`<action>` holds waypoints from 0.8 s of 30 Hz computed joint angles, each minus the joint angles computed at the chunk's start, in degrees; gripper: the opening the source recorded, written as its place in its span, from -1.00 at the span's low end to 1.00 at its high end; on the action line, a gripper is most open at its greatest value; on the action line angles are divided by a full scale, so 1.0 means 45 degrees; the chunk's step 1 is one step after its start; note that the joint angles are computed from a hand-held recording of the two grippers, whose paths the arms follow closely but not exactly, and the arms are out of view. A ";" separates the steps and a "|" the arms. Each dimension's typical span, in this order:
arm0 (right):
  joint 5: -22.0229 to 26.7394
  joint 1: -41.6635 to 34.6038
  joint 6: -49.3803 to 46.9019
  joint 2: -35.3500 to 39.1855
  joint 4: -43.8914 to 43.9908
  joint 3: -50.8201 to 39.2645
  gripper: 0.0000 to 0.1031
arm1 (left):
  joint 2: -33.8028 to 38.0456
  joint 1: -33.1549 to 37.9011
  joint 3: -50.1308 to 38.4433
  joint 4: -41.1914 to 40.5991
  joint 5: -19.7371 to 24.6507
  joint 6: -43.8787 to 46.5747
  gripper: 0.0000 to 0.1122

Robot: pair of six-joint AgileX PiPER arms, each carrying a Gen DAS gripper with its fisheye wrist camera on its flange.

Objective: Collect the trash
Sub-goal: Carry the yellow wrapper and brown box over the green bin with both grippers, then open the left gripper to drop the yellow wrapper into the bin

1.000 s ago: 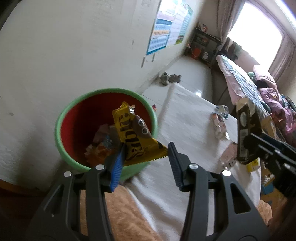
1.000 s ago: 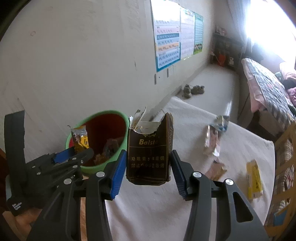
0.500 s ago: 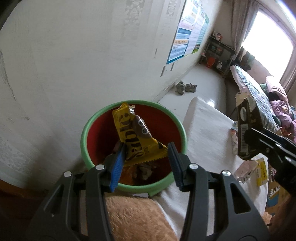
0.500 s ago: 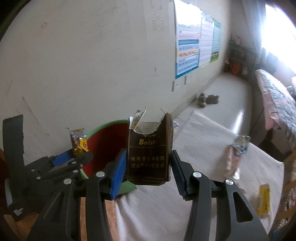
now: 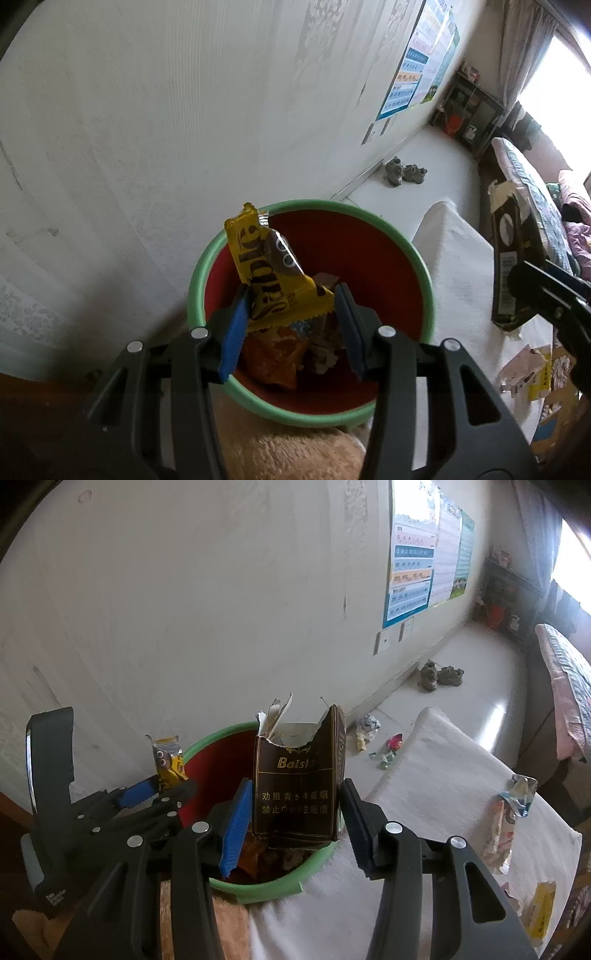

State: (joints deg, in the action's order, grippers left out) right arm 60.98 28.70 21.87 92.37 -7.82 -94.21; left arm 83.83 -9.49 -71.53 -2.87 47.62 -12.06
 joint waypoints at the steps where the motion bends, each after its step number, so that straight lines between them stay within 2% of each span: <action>1: -0.0022 -0.0031 -0.0030 0.0101 0.0069 -0.0027 -0.09 | 0.0078 0.0011 0.0011 -0.0011 -0.0019 0.0023 -0.20; 15: -0.0252 -0.0474 -0.0730 0.1114 0.1011 -0.0390 -0.05 | 0.1092 -0.0037 -0.0290 0.0161 0.0075 -0.0297 -0.17; 17: -0.0336 -0.0427 -0.0710 0.1144 0.0984 -0.0362 -0.05 | 0.1293 -0.0065 -0.0494 0.0212 0.0106 -0.0451 0.00; 20: -0.0533 -0.0394 -0.0682 0.1110 0.0995 -0.0254 0.12 | 0.1234 -0.0038 -0.0402 0.0225 0.0043 -0.0593 0.22; 24: -0.0770 -0.0482 -0.0721 0.0950 0.1123 -0.0034 0.19 | 0.1107 -0.0089 -0.0258 0.0327 -0.0111 -0.0671 0.29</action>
State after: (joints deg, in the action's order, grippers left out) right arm 57.52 26.53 18.62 96.65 -2.77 -94.36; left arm 88.81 -9.89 -72.69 -1.39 47.12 -15.08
